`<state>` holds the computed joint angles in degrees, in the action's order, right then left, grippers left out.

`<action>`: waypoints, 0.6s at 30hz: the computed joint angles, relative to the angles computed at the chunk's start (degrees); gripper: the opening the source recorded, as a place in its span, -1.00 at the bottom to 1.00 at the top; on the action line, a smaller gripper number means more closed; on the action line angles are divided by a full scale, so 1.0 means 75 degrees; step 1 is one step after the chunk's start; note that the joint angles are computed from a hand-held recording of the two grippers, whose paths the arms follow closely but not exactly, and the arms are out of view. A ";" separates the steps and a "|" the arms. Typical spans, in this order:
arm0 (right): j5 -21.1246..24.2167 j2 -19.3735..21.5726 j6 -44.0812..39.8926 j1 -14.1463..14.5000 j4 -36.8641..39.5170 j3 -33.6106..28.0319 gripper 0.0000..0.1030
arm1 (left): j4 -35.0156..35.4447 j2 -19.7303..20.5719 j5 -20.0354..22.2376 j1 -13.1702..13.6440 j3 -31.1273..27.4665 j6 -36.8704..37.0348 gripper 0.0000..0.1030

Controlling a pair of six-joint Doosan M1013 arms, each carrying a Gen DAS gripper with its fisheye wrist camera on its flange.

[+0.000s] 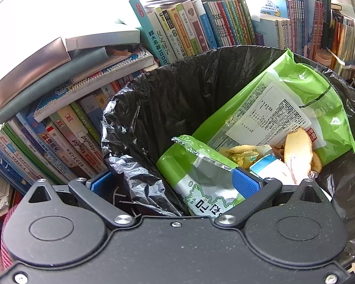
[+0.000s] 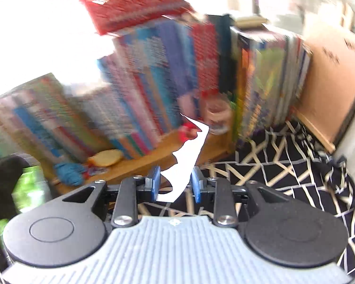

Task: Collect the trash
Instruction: 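Carry the white paper strip into the black bag and open the right gripper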

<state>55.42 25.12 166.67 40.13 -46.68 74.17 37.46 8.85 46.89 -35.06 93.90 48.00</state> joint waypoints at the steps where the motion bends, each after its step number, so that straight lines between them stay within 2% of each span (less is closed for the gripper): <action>1: -0.0043 -0.0037 -0.0224 0.0081 0.0027 -0.0071 -0.34 | -0.0043 -0.0011 -0.0038 0.0011 0.0014 0.0023 0.99; 5: -0.0353 -0.0178 -0.0710 0.0407 0.0183 -0.0290 -0.31 | -0.0026 -0.0038 -0.0124 0.0015 0.0061 -0.0046 0.99; 10: -0.0827 -0.0163 -0.1802 0.0738 0.0962 -0.0639 -0.29 | -0.0026 -0.0054 -0.0174 0.0022 0.0083 -0.0102 0.99; 18: -0.1981 0.0108 -0.3298 0.0773 0.2528 -0.0734 -0.29 | 0.0063 -0.0039 -0.0065 -0.0003 0.0058 -0.0227 0.99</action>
<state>40.56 25.92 141.94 45.92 -27.72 68.66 37.93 8.56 46.40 -35.08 94.34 46.30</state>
